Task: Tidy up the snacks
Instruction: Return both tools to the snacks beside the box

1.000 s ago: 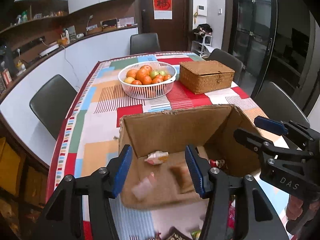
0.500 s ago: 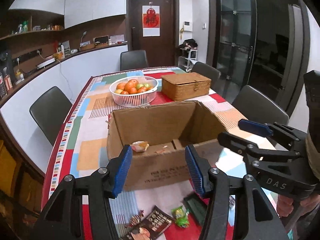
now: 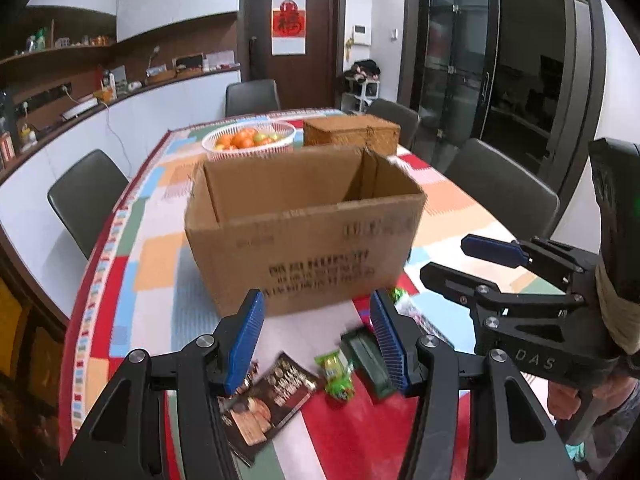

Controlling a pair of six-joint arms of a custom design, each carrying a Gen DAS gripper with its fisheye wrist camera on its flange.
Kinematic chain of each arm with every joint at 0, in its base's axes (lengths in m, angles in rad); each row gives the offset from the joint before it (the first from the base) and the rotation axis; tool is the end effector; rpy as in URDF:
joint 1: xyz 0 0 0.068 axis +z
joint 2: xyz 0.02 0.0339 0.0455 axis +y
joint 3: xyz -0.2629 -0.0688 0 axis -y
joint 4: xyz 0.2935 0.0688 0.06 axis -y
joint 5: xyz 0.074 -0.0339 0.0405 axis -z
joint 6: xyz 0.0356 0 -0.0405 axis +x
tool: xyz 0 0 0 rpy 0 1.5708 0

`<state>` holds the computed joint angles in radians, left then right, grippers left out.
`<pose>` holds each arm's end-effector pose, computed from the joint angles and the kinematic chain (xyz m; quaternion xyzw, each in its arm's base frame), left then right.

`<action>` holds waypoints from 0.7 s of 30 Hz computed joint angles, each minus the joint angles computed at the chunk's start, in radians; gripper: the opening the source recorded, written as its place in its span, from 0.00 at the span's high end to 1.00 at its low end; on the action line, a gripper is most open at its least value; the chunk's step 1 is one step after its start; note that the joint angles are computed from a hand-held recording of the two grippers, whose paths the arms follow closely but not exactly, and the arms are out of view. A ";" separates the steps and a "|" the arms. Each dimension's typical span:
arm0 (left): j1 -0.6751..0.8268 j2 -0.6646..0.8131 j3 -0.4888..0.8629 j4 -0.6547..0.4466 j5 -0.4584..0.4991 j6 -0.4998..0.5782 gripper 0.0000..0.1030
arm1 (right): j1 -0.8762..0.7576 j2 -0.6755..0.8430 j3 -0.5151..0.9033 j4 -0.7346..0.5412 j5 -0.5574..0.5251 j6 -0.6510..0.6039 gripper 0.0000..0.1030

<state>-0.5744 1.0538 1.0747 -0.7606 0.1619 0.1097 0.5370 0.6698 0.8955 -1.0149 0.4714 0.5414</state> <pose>0.2176 -0.1476 0.3346 0.3366 0.8481 -0.1646 0.3745 0.1466 0.0685 0.3258 0.0909 0.8988 0.0049 0.4287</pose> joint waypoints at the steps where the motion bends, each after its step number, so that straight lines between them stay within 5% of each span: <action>1: -0.002 -0.004 -0.010 -0.002 0.003 0.001 0.48 | 0.009 -0.009 -0.013 -0.010 0.003 0.014 0.44; 21: -0.011 0.061 -0.175 -0.008 0.065 0.007 0.53 | -0.112 -0.026 -0.194 0.023 -0.212 0.000 0.44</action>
